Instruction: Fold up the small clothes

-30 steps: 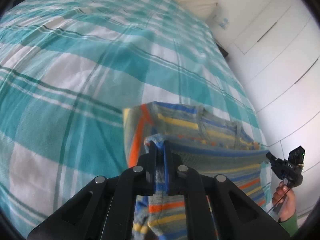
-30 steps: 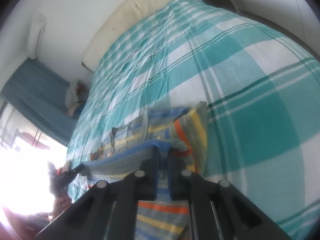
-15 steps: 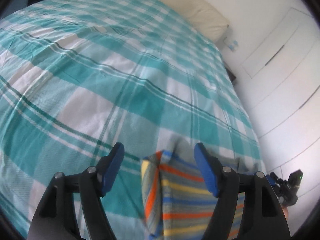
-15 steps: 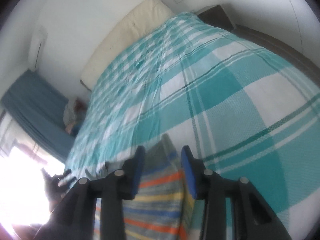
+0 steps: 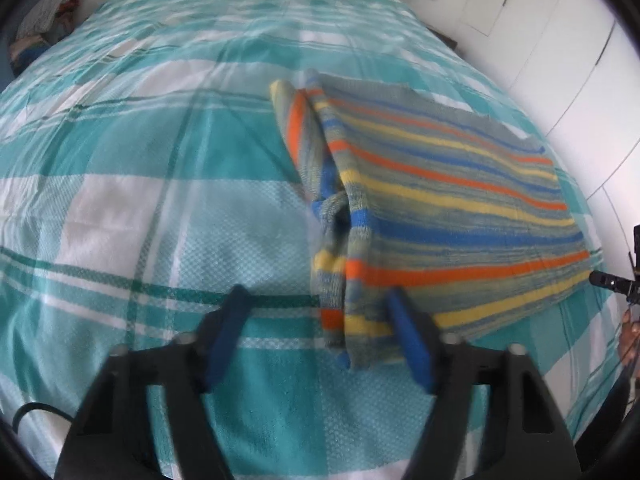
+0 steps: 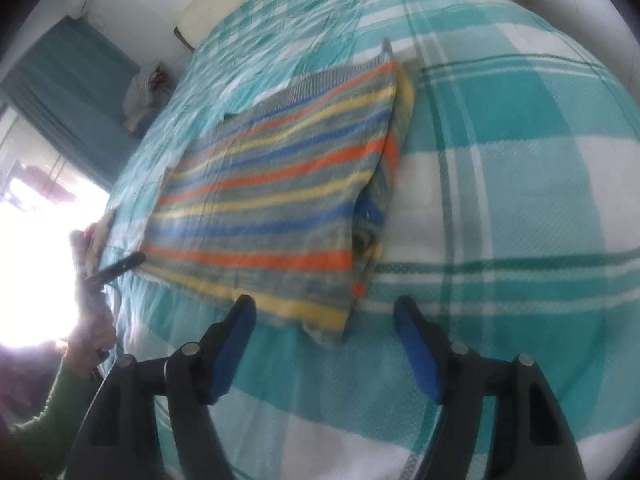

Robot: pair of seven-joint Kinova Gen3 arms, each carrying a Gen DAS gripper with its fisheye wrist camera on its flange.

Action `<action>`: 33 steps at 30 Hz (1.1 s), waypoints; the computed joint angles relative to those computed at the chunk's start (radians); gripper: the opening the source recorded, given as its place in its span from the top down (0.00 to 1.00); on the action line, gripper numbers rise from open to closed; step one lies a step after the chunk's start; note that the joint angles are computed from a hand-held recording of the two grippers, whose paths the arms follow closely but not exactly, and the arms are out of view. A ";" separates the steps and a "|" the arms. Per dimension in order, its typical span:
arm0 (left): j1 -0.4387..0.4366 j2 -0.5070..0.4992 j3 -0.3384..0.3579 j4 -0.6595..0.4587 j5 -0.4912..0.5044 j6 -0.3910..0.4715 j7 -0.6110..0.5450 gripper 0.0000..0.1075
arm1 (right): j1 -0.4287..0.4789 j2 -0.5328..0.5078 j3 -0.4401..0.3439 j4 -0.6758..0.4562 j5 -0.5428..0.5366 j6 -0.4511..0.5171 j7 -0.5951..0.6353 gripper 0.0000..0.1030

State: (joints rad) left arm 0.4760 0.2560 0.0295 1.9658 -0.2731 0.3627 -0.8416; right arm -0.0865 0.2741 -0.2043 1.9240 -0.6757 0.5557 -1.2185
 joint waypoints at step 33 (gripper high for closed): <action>0.274 -0.076 0.072 -0.053 -0.619 0.438 0.675 0.17 | -0.170 -0.255 0.066 0.314 0.245 -0.347 -0.304 0.40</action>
